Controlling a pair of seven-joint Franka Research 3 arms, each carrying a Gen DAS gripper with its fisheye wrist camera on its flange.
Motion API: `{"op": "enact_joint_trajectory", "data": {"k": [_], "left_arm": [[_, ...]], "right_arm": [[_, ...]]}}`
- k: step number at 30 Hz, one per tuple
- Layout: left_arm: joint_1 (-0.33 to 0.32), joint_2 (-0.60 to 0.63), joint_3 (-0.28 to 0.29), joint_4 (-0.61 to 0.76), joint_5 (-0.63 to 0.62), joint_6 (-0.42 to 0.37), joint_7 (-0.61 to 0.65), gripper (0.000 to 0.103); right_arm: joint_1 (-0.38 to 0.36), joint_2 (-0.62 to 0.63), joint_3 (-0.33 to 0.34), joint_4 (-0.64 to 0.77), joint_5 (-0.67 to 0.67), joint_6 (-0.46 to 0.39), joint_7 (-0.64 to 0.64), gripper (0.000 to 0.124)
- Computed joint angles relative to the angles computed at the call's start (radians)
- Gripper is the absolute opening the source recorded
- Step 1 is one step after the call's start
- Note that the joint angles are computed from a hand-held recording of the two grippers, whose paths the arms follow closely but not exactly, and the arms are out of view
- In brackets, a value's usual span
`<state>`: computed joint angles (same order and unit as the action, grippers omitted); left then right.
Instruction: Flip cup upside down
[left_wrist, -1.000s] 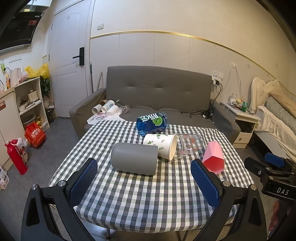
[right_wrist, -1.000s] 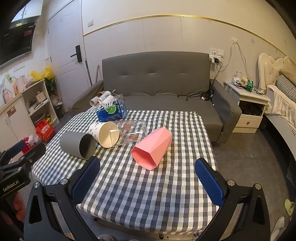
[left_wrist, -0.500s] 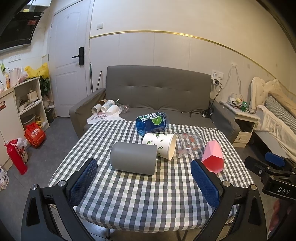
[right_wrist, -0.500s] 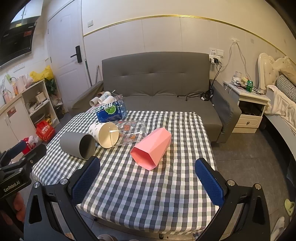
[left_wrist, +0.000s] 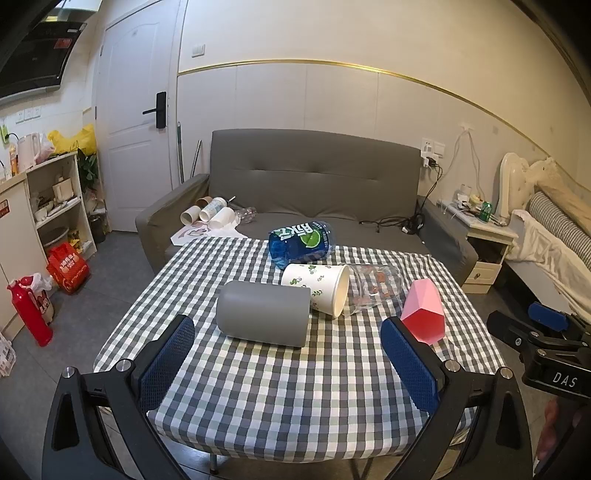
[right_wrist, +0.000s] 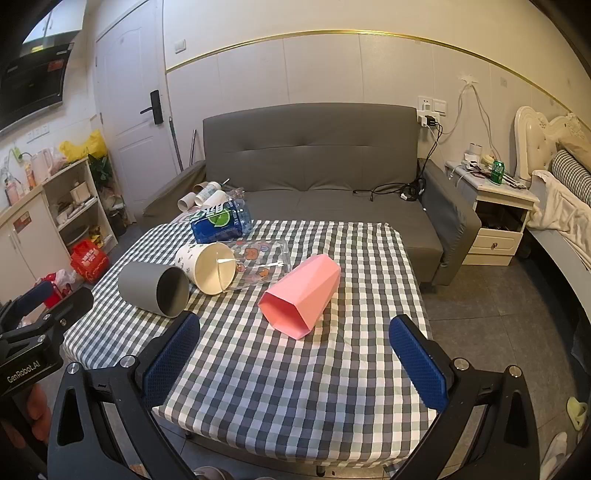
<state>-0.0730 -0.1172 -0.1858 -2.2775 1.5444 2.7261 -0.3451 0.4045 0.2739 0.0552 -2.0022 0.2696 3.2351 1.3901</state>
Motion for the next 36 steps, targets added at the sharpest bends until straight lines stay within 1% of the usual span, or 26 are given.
{"op": "enact_joint_trajectory", "data": {"k": [22, 25, 30, 33, 35, 36], "left_arm": [[-0.001, 0.002, -0.001, 0.001, -0.001, -0.001, -0.001, 0.103], [-0.002, 0.003, -0.001, 0.002, -0.004, 0.001, 0.002, 0.103], [-0.005, 0.007, -0.003, 0.006, -0.007, 0.004, 0.011, 0.103], [-0.009, 0.013, -0.003, 0.016, -0.022, 0.001, 0.03, 0.103], [-0.01, 0.016, -0.003, 0.019, -0.025, 0.005, 0.032, 0.103], [-0.011, 0.018, -0.003, 0.021, -0.029, 0.005, 0.037, 0.103]], "right_arm": [[-0.005, -0.003, 0.005, 0.0, 0.004, -0.004, -0.004, 0.103], [0.003, -0.003, -0.005, 0.0, 0.002, -0.007, -0.001, 0.103], [-0.006, -0.006, 0.004, -0.006, 0.002, -0.006, -0.004, 0.103], [-0.001, -0.006, -0.002, -0.006, 0.001, -0.007, -0.001, 0.103], [-0.037, -0.008, 0.036, -0.007, 0.012, -0.007, -0.013, 0.103], [-0.045, -0.009, 0.043, -0.008, 0.016, -0.007, -0.016, 0.103]]}}
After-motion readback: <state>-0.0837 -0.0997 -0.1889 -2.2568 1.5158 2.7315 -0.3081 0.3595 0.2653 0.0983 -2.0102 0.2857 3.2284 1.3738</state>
